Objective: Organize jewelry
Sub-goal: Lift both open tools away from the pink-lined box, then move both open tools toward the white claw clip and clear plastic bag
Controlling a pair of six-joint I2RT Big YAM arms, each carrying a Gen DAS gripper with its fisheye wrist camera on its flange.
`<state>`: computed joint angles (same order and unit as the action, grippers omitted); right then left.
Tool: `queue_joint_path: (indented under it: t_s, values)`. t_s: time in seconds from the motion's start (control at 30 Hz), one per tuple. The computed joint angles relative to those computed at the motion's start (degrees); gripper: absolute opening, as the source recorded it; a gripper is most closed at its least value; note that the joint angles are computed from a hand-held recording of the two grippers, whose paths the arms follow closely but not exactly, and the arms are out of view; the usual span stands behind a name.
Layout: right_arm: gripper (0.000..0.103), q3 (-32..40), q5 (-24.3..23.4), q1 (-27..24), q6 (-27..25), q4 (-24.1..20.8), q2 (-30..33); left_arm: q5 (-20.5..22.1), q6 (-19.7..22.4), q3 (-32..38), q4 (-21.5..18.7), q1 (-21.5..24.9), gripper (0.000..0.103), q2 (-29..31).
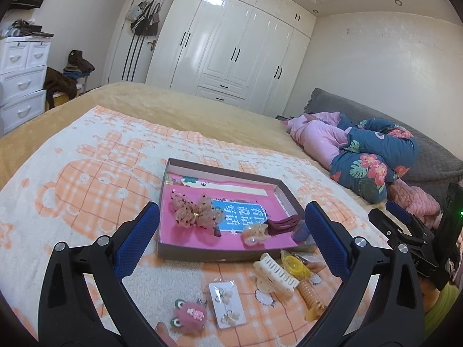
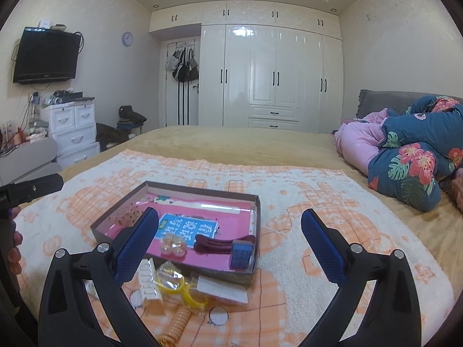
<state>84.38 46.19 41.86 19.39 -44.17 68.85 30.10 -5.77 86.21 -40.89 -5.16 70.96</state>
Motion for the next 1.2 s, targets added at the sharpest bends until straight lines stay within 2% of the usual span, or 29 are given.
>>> queue_joint_path:
  t_s: [0.6,0.97,1.2]
  values:
    - [0.096,-3.8,-1.1,2.8,3.1,-6.0,-1.3,0.7,1.8,-2.7,-3.0,0.6,0.092,-2.2]
    - [0.096,-6.2,-2.3,2.4,7.0,-10.2,-1.9,-0.2,6.6,-4.7,-7.6,-1.3,0.092,-3.2]
    - [0.096,-7.4,-2.4,1.6,8.1,-11.1,-2.5,-1.2,9.6,-5.8,-9.9,-4.0,0.092,-3.4]
